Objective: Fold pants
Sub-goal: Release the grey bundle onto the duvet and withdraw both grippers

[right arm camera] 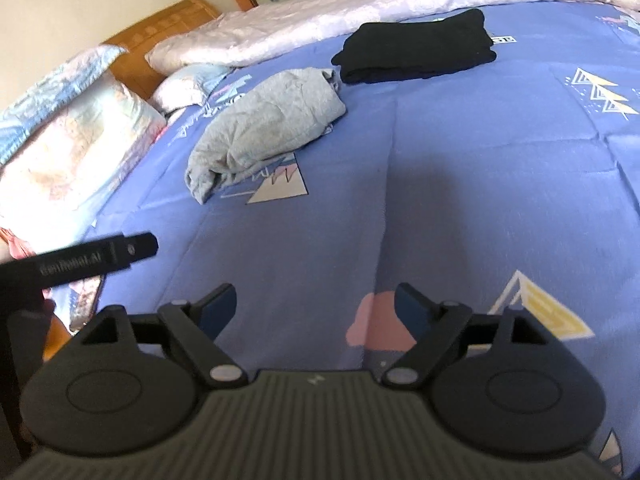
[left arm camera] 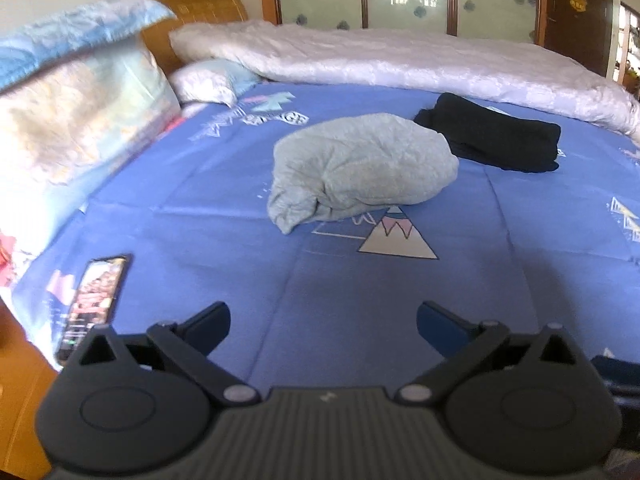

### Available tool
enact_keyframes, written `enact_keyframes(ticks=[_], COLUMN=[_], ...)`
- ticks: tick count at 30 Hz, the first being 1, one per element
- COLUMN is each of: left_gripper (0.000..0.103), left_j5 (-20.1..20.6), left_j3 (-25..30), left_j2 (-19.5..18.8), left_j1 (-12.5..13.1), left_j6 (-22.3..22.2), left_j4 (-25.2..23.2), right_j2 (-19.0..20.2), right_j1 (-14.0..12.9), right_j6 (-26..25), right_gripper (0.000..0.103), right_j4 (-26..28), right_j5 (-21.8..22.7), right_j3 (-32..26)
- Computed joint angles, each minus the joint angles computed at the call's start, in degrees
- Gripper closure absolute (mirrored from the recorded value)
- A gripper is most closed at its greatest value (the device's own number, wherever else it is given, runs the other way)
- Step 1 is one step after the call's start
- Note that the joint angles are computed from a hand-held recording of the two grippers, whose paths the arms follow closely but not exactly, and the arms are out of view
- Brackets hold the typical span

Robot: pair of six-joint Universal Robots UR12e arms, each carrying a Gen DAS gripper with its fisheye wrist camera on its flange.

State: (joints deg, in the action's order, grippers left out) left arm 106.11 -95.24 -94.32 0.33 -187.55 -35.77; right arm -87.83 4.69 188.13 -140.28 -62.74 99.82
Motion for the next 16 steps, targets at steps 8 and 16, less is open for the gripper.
enact_keyframes(ticks=[8, 16], left_gripper=[0.0, 0.0], left_j5=[1.8, 1.6], left_j3=[-0.3, -0.3], left_j2=[0.6, 0.6], left_j1=[-0.9, -1.0], left_j6=[0.1, -0.9], left_j4=[-0.5, -2.2], right_j2=[-0.7, -0.8], right_j1=[-0.2, -0.5], right_j6=[0.1, 1.5], right_gripper=[0.014, 0.014], right_j4=[-0.4, -0.6], right_j5=[1.7, 1.7], right_j3=[0.9, 1.3])
